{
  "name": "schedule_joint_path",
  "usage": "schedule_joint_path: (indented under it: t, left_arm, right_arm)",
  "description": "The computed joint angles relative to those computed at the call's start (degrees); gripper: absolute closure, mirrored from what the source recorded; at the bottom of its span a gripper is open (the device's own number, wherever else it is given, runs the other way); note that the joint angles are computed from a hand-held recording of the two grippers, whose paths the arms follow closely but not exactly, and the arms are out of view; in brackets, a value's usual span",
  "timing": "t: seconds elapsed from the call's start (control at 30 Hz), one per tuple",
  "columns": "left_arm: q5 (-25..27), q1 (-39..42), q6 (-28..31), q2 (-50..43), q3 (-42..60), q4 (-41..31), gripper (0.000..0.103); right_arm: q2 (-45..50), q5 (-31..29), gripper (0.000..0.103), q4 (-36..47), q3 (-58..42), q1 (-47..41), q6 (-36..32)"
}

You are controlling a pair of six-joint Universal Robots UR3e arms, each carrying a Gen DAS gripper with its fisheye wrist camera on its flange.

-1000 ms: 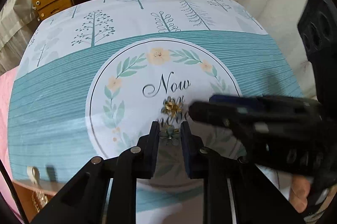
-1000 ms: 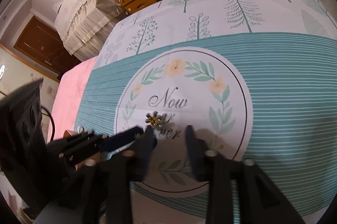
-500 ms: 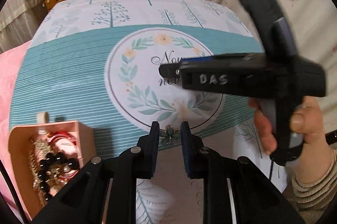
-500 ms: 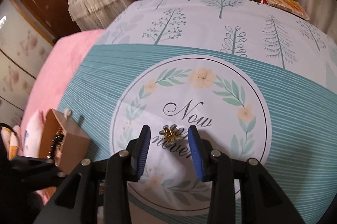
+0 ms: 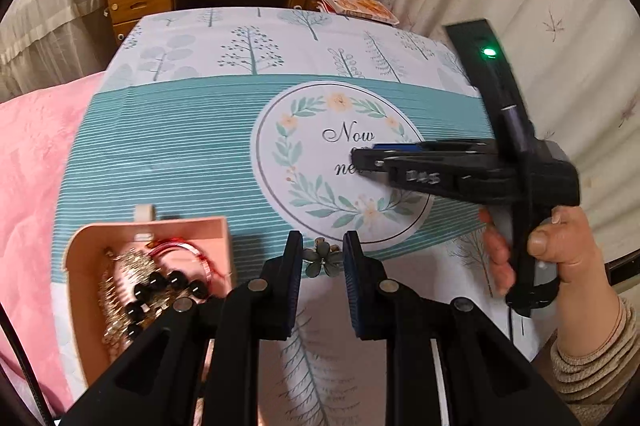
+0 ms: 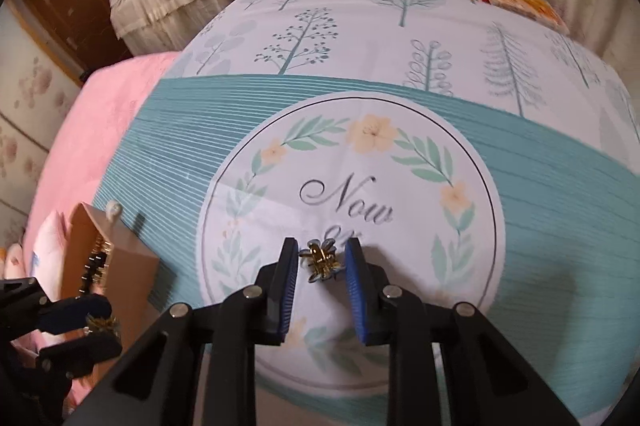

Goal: Organize jewelry
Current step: 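Grasp the blue flower brooch with the left while the right grasps the gold flower brooch, then carry the blue brooch with the left while the right carries the gold brooch over the box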

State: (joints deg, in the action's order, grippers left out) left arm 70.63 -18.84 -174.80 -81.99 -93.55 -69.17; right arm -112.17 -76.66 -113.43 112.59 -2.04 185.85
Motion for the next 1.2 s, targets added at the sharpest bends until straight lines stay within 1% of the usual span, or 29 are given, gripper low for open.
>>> schedule_joint_path:
  t: [0.13,0.23,0.37,0.5,0.53,0.63,0.73,0.83,0.9,0.93,1.0,1.07,1.17,1.2]
  left_arm:
    - [-1.30,3.52,2.27,4.88,0.04,-5.03,0.085]
    - [-2.14,6.38,4.21,8.67,0.40,-8.25,0.085]
    - [-4.73,11.58,8.07,14.06,1.95,-14.65,0.085]
    - [-7.54,17.44,12.49,18.98,3.85,-21.69,0.085]
    - [-8.37,19.11,13.81,19.99,4.50,-23.75,0.085]
    - [-11.05,25.15,18.87,23.52,6.43,-30.82,0.085]
    - [-13.54,31.95,25.15,26.79,8.50,-38.66,0.085]
    - [-15.81,39.58,33.08,29.75,10.61,-47.75,0.085]
    - [-17.08,45.27,39.55,31.47,11.91,-54.66,0.085]
    - [-17.22,47.03,41.53,32.02,12.04,-56.59,0.085]
    - [-17.52,52.52,47.59,33.72,12.24,-62.54,0.085]
    - [-17.10,56.09,51.53,35.06,11.20,-65.69,0.085]
    - [-15.20,57.06,52.15,37.25,6.56,-63.68,0.085]
    - [-14.30,55.88,50.65,37.63,4.21,-61.07,0.085]
  right_arm:
    - [-6.17,3.05,0.079,5.53,-1.43,-1.44,0.99]
    - [-8.78,2.50,0.079,8.35,-4.73,0.27,2.69]
    - [-8.89,0.33,0.079,10.15,-10.77,5.83,6.61]
    - [-6.15,-3.35,0.079,9.24,-17.04,14.78,11.80]
    - [-4.52,-4.86,0.079,8.49,-19.11,18.36,13.51]
    - [0.06,-8.31,0.079,6.86,-23.93,26.64,16.88]
    - [4.91,-10.81,0.079,5.32,-28.15,33.27,19.37]
    - [9.65,-12.31,0.079,4.23,-31.66,38.64,20.98]
    - [12.01,-12.46,0.079,3.93,-32.89,40.39,21.02]
    - [13.78,-12.36,0.079,3.83,-33.56,41.57,21.21]
    - [15.96,-11.31,0.079,3.65,-33.72,42.51,21.27]
    - [18.03,-11.16,0.079,3.92,-33.73,43.49,21.37]
    - [20.26,-9.54,0.078,4.32,-33.11,44.06,21.72]
    - [20.78,-9.11,0.078,4.36,-32.61,44.19,21.77]
